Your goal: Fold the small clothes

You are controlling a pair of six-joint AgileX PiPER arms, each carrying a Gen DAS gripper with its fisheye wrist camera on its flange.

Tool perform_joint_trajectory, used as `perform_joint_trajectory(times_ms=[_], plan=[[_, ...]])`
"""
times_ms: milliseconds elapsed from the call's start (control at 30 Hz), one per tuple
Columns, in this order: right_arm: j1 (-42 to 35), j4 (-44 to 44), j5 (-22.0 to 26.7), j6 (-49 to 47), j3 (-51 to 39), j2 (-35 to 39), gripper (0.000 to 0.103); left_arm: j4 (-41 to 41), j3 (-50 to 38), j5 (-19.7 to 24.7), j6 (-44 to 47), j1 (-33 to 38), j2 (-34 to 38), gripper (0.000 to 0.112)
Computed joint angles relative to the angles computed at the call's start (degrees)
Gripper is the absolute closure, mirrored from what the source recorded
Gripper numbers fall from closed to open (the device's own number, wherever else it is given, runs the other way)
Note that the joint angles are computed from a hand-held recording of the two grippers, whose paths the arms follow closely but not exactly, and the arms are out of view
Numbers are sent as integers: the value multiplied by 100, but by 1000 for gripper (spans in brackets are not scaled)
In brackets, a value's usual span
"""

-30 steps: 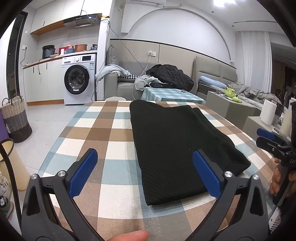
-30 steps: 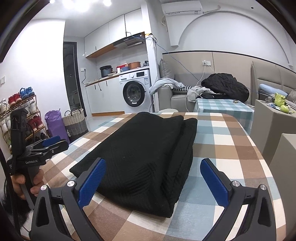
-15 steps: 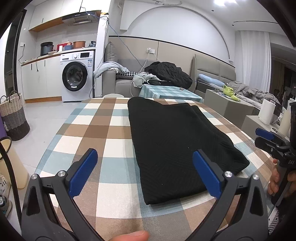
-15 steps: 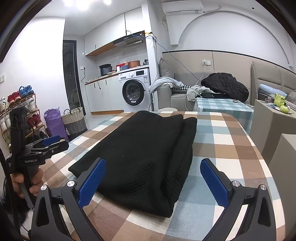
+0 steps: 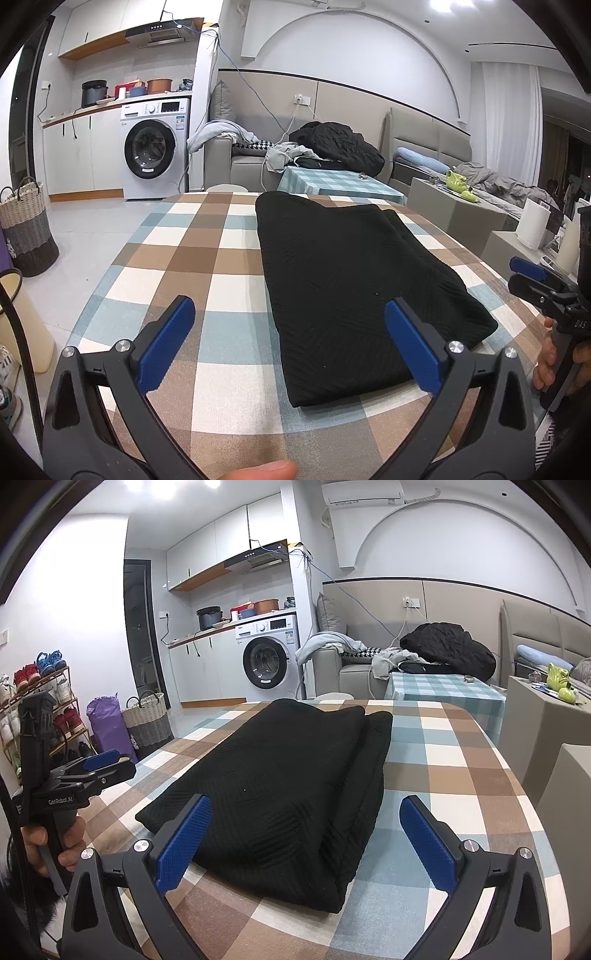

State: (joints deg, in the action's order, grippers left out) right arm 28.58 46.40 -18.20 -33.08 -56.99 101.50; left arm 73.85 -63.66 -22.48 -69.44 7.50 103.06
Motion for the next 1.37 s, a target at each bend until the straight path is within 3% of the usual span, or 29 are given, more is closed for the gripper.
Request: perform_joint_trajectory(times_ms=[1367], plan=[[33, 246, -50, -228, 24, -17, 0, 14, -3, 64, -49, -1, -5, 10]])
